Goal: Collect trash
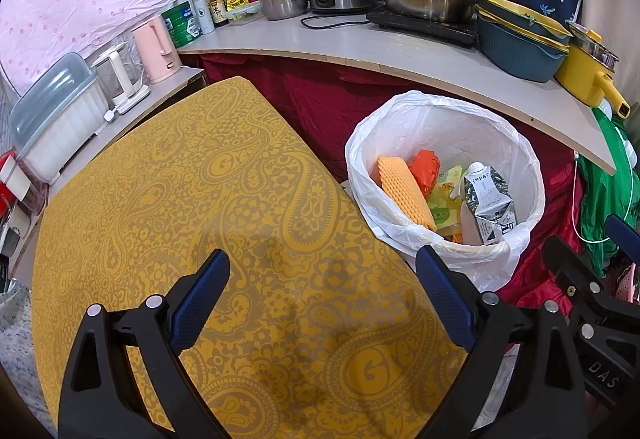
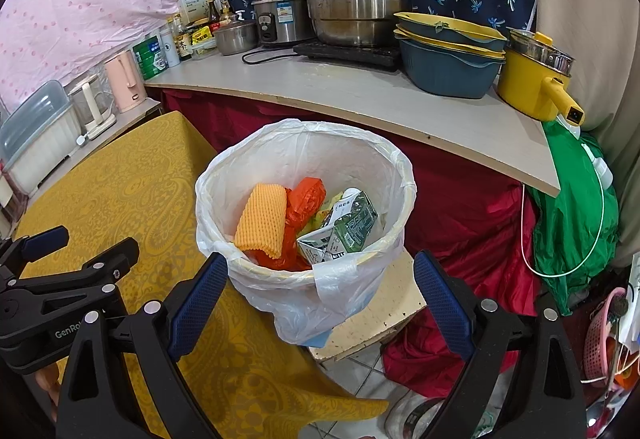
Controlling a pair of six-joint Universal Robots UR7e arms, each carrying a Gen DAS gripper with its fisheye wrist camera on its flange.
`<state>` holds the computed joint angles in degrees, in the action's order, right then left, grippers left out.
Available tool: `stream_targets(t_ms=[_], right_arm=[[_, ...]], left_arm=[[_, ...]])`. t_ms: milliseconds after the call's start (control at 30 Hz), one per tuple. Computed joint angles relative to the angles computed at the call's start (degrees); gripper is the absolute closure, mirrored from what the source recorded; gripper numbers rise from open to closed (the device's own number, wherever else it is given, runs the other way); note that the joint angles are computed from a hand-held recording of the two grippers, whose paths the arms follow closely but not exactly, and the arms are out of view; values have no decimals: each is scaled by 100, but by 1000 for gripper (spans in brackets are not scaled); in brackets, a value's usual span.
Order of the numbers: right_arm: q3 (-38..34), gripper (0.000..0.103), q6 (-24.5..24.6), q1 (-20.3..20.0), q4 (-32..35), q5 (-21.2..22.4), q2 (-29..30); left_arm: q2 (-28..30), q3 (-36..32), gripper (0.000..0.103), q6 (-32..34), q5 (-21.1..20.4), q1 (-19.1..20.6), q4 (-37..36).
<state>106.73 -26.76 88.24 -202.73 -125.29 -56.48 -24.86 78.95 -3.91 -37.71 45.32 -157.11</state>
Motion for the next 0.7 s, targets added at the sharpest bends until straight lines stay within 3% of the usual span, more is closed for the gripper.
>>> stream_targets(t_ms=[700], right_arm=[[24,13,40,-44,-45,2,-3]], left_arm=[[1,4,13,131,-132,-19,-56]])
